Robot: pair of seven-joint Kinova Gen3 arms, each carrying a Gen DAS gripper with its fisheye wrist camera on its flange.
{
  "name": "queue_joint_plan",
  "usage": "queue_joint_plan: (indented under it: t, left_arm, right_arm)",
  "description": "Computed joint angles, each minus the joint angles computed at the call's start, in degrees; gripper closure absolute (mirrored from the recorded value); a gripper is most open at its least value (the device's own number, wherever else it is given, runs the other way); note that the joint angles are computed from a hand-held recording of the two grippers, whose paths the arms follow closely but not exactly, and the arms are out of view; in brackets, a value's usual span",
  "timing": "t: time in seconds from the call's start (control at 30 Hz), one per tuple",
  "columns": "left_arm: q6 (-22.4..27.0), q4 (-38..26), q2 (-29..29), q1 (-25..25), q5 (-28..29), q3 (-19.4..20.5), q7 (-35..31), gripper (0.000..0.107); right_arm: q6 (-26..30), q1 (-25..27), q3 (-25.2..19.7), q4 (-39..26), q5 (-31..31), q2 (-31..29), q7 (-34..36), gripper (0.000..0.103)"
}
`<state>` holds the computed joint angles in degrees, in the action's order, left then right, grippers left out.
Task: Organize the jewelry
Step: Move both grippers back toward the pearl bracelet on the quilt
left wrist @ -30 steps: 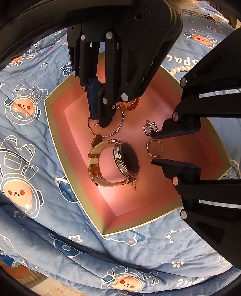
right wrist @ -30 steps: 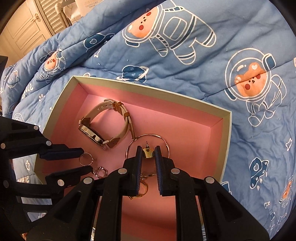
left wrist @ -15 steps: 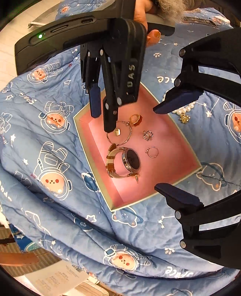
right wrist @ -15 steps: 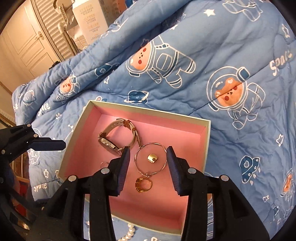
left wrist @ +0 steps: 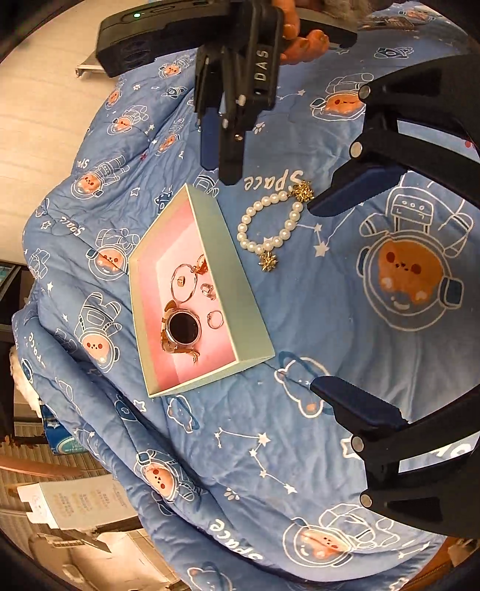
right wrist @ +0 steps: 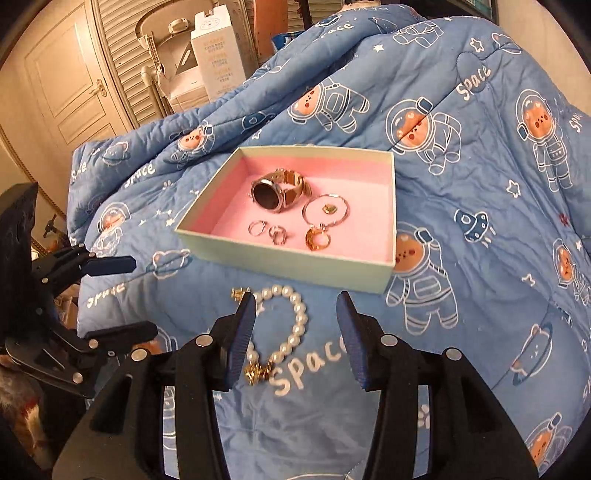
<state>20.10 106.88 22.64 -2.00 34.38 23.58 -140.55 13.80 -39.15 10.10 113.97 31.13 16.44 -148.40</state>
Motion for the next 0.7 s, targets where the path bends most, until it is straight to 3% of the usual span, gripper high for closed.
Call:
queue_joint_plan:
  t: [0.13, 0.23, 0.33, 0.57, 0.7]
  left_arm:
    - [-6.7, 5.4, -0.1, -4.6, 4.1, 6.7, -4.5, 0.022]
    - [-9.5, 7.4, 0.6, -5.7, 3.7, 8.8, -2.9, 0.022]
    - [-12.4, 9.2, 1.6, -6.6, 2.3, 10.7, -1.3, 0.022]
    - [-17.0, 11.3, 2.7, -8.4, -2.4, 13.6, 2.5, 0.023]
    - [-17.8, 11.6, 2.6, -7.7, -5.2, 13.3, 5.3, 0.023]
  right_arm:
    - [-4.5, -7.8, 6.6, 4.0, 2.2, 0.2, -7.7, 0.057]
    - [-6.5, -14.7, 12.6, 6.1, 1.9, 0.7, -10.8, 0.057]
    - [-8.2, -17.8, 15.1, 7.2, -0.7, 1.1, -11.0, 0.058]
    - [-10.7, -13.2, 9.4, 7.7, -7.9, 2.2, -6.6, 0.071]
    - [-8.7, -17.1, 13.7, 6.2, -11.3, 4.6, -5.8, 0.072]
